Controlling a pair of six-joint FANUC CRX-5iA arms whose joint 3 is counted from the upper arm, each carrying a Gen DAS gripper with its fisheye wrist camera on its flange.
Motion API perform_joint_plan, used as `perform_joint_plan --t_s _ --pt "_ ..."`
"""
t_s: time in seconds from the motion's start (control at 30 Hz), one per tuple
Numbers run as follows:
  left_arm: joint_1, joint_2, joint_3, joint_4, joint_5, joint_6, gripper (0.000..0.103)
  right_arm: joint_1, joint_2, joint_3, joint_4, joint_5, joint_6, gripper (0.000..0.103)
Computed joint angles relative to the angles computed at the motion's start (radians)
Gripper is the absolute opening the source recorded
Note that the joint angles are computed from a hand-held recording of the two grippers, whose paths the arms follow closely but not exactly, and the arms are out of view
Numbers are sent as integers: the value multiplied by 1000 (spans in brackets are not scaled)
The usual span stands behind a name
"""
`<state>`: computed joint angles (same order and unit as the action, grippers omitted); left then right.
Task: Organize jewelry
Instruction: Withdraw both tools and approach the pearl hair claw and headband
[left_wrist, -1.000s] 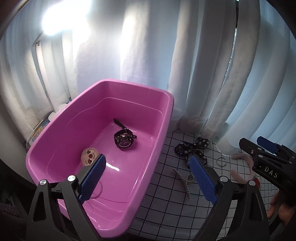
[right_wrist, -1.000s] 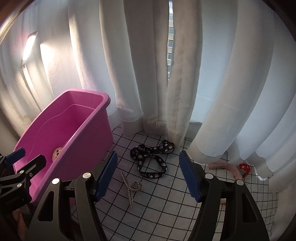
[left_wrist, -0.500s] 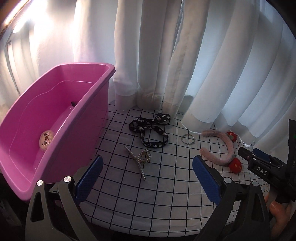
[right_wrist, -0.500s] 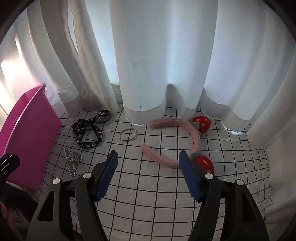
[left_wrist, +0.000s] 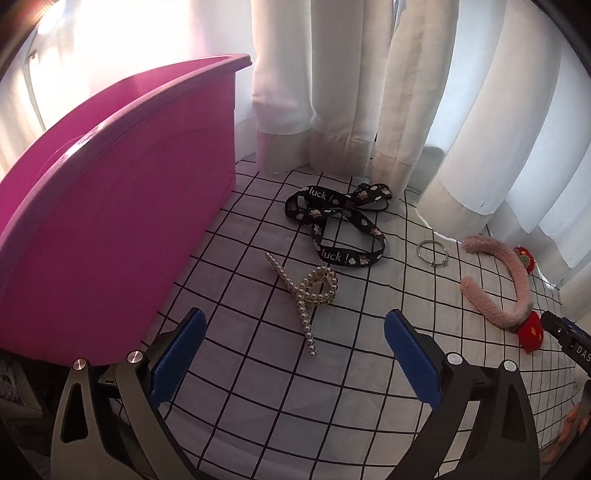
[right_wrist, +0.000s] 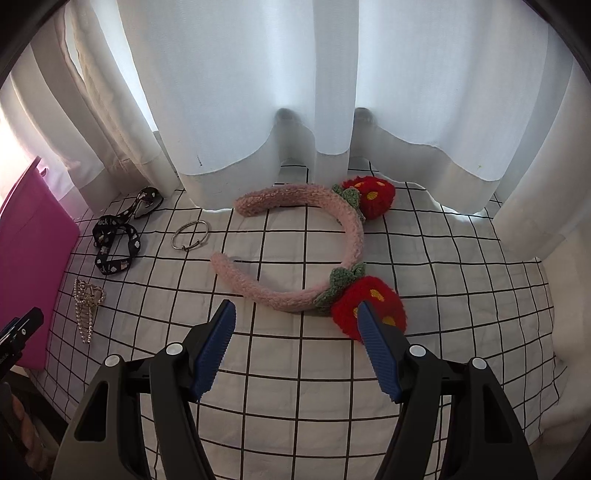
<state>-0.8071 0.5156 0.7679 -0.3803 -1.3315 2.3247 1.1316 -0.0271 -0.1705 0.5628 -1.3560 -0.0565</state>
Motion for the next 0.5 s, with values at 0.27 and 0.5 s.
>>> perform_joint_plan --t_s 0.27,0.5 --pt "38 97 54 74 -25 -7 95 -63 -6 -35 -19 62 44 65" --pt "40 155 113 48 -78 -7 95 -113 -2 -40 -15 100 76 65"
